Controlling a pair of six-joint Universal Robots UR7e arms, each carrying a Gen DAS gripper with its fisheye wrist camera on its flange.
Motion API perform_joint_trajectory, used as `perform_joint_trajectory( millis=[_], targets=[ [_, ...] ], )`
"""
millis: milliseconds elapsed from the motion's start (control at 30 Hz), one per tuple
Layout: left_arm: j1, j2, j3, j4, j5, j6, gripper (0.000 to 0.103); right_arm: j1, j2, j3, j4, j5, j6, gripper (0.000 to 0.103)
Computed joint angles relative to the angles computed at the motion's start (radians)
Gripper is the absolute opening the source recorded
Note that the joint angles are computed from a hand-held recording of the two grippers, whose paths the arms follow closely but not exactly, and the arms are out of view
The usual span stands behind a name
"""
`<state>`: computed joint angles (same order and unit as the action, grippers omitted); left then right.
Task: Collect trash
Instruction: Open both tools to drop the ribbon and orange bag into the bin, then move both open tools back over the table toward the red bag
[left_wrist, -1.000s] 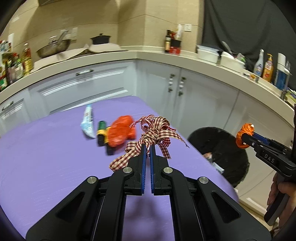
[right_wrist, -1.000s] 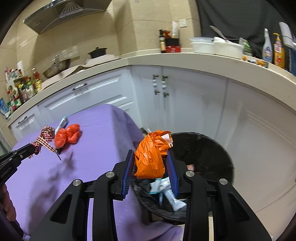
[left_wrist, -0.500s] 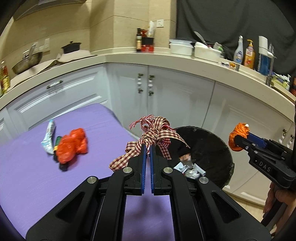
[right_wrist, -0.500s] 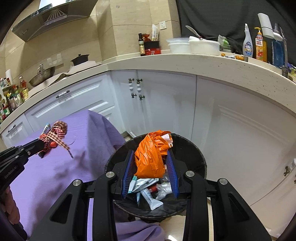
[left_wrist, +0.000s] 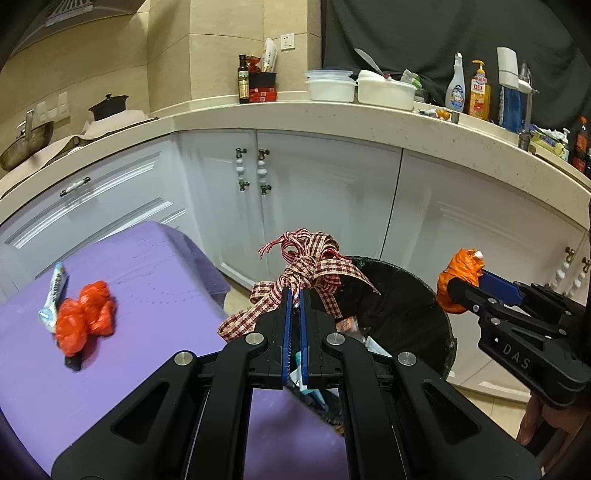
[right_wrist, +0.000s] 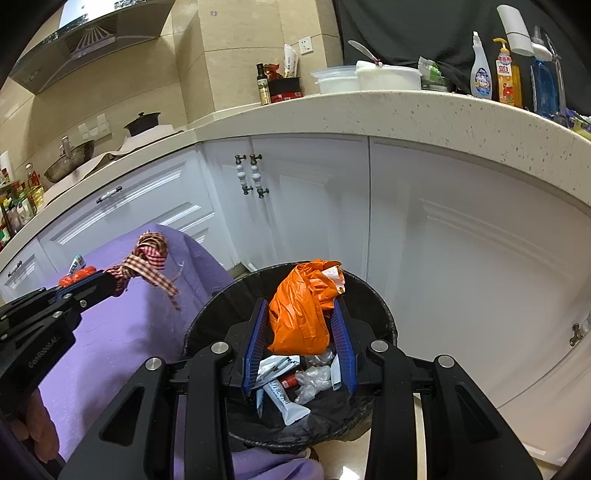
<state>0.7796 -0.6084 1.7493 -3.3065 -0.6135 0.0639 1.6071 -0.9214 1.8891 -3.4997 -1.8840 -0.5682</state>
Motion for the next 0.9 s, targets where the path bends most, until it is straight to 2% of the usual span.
perform_joint_trajectory(
  millis=[133, 167, 233, 267, 300, 533, 600, 900],
  targets=[
    [0.015, 0.036, -0.048, 0.008, -0.028, 0.027, 0.005, -0.009, 0.017, -0.02, -0.001, 0.003, 0.005, 0.036],
    [0.018, 0.043, -0.057, 0.015, -0.031, 0.034, 0.009, -0.012, 0.021, -0.026, -0.001, 0.004, 0.01, 0.036],
    [0.025, 0.064, -0.08, 0.028, -0.026, 0.045, 0.022, -0.019, 0.029, -0.037, 0.011, 0.005, 0.024, 0.049],
    [0.027, 0.07, -0.086, 0.03, -0.022, 0.045, 0.034, -0.021, 0.032, -0.041, 0.01, 0.003, 0.029, 0.052],
    [0.03, 0.075, -0.09, 0.03, -0.018, 0.041, 0.041, -0.022, 0.036, -0.044, 0.008, -0.001, 0.03, 0.055],
    [0.032, 0.049, -0.063, 0.032, -0.001, 0.004, 0.046, -0.013, 0.039, -0.041, -0.005, -0.018, 0.031, 0.058],
    [0.029, 0.032, -0.041, 0.023, 0.015, -0.007, 0.05, -0.009, 0.04, -0.039, -0.006, -0.019, 0.029, 0.058],
    [0.016, -0.072, 0.091, 0.0, 0.111, -0.077, 0.054, 0.029, 0.058, -0.045, 0.016, 0.005, 0.025, 0.061]
  ],
)
